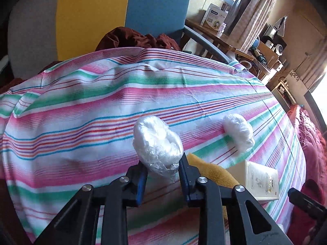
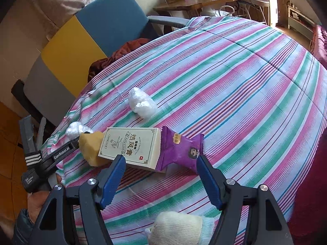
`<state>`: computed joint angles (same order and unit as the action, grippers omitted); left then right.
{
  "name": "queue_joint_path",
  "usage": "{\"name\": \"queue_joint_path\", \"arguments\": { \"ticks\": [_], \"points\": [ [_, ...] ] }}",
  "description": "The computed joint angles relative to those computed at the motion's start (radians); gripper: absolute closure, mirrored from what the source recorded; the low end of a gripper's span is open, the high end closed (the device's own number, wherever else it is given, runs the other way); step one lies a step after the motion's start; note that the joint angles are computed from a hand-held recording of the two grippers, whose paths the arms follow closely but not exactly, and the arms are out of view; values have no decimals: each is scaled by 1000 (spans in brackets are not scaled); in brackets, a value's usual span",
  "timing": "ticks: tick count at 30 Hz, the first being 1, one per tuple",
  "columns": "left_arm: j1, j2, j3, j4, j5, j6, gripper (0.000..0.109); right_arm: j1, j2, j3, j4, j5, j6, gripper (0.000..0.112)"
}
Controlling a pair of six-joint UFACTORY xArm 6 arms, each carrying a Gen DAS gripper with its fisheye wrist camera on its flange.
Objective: Organize objects
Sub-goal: 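Lift the plastic-wrapped ball with the left tool while the right tool grasps the knitted sock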
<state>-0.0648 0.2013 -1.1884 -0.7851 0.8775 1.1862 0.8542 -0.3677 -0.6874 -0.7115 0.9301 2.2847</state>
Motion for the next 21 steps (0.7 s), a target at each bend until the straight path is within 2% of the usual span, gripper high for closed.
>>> {"name": "queue_joint_path", "arguments": {
  "ticks": [7,13,21],
  "points": [
    [97,-172,176,10,28,83,80,1,-29,24,-10,5,31,39],
    [209,-355,328,-10,136,226,80,-22,-43,58,6,-61,36,39],
    [365,-484,445,32,268,356,80,-61,27,38,116,-160,-130,39]
  ]
}}
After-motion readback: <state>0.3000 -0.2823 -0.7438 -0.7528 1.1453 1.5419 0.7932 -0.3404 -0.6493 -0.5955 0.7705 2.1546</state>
